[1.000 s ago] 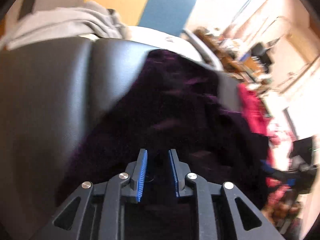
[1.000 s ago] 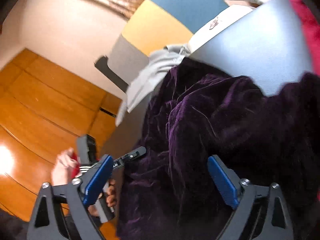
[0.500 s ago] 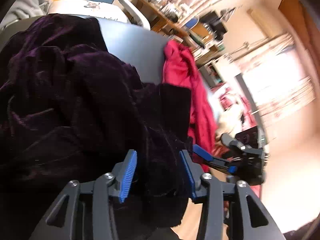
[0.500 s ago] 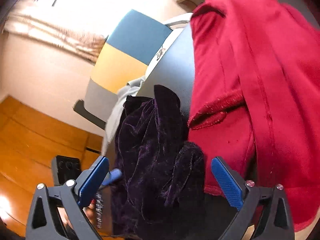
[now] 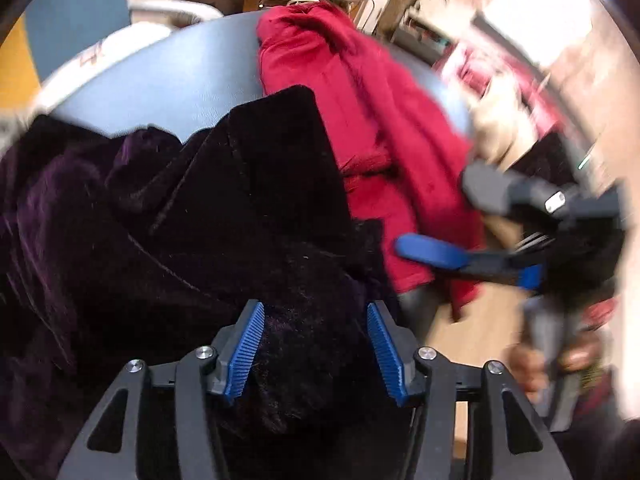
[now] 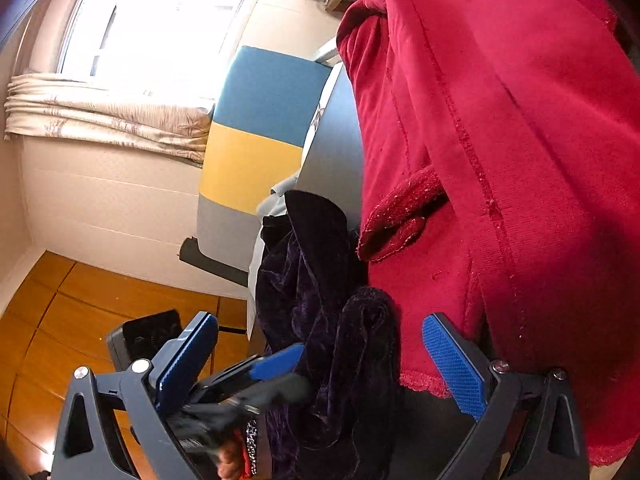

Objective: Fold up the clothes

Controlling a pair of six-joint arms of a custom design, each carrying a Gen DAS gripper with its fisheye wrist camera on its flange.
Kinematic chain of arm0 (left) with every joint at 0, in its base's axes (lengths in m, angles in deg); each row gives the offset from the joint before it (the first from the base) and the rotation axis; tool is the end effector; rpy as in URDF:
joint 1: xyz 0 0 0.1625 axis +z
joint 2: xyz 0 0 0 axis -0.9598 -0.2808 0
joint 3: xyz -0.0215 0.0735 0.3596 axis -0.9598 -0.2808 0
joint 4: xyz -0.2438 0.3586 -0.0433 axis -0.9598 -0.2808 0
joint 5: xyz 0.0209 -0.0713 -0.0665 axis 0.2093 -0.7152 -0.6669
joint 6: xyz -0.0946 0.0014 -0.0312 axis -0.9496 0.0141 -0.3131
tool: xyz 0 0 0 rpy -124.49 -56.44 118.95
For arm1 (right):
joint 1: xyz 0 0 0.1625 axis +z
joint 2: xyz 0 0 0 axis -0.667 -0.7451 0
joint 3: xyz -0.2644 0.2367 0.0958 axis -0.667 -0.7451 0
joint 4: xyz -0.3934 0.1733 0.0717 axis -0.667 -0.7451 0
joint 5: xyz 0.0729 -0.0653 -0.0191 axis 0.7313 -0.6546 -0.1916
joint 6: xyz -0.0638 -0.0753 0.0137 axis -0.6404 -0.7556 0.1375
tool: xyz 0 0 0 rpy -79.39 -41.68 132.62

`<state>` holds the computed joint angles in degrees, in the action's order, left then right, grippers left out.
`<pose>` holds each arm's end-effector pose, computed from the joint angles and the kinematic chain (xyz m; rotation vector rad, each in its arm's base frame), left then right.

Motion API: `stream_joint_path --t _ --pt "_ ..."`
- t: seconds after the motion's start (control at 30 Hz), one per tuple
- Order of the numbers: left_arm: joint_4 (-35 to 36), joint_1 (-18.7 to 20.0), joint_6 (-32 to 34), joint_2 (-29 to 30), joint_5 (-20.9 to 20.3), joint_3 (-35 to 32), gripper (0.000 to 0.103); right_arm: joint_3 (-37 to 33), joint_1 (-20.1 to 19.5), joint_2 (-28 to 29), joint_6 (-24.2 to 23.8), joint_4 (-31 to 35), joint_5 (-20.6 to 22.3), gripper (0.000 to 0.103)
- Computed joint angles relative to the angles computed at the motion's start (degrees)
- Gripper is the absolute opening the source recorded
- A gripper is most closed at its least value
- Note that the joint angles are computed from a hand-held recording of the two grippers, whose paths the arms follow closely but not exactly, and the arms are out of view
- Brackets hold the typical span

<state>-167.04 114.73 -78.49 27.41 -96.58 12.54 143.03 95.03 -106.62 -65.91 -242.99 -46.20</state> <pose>-0.3459 -0.5191 0.0363 1.0724 2.5553 0.0363 -0.0303 -0.3602 0.2871 0.3913 2.5664 -1.1258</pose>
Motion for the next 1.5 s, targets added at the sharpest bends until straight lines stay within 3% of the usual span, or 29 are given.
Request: stream_joint_path --t 0.03,0.1,0.13,0.37,0.4,0.63,0.7,0.83,1.1,1.27,1.3,1.4,1.47,1.5 --pt "-1.1 -0.2 0.0 -0.2 0.9 0.7 0.047 0.1 -0.3 -0.5 -0.4 0.6 0.1 0.103" --pt "-2.9 -0.1 -0.6 -0.9 2.2 2.0 0.016 0.4 -0.5 -0.9 -0.8 0.6 0.2 0.103" --pt "-3.7 0.8 -1.3 -1.9 1.1 2.6 0.012 0.3 0.0 -0.7 -0.8 0.4 -0.2 0.103" --pt "-17.9 9.8 -9.6 -17.0 -14.7 11.6 0.009 0.3 2.8 0.6 -1.2 -2.3 -4.0 0.103" --pt "-19.4 10.4 -10.4 -20.0 -14.6 13.1 0.009 0.3 3.2 0.8 -1.2 -2.6 -4.6 0.103" --pt "-23.6 12.4 -14.5 -39.1 -8.8 20.5 0.009 0.0 7.2 1.5 0.3 -4.9 -11.9 0.103" --pt "-23.4 12.1 -15.1 -42.5 -5.6 22.1 0.009 -0.5 10.9 2.6 0.8 -5.9 -17.0 0.103" --pt "-24.3 12.5 -17.4 -47.4 -1.9 25.3 0.009 -2.0 17.9 6.6 -1.1 -6.1 -22.7 0.103" --pt "-22.6 15.1 -23.8 -56.2 1.7 32.3 0.009 -10.4 35.6 23.3 -7.6 -1.4 -34.3 0.103" --pt "-22.1 15.1 -25.7 -61.5 3.5 35.2 0.009 -14.7 42.8 34.0 -9.5 -1.3 -41.7 0.103" --pt "-22.8 15.5 -26.0 -62.6 3.3 35.7 0.009 -15.8 43.6 35.8 -9.2 -0.4 -42.0 0.101" --pt "-23.1 17.3 -26.0 -63.6 2.3 35.6 0.010 -19.8 45.7 40.9 -8.1 3.4 -41.2 0.072" --pt "-20.5 17.3 -26.8 -64.2 4.9 35.2 0.011 -20.6 44.9 41.9 -7.0 4.4 -38.8 0.085" --pt "-19.7 17.5 -26.8 -64.1 5.2 35.0 0.015 -20.8 44.2 42.2 -6.0 4.6 -37.8 0.097"
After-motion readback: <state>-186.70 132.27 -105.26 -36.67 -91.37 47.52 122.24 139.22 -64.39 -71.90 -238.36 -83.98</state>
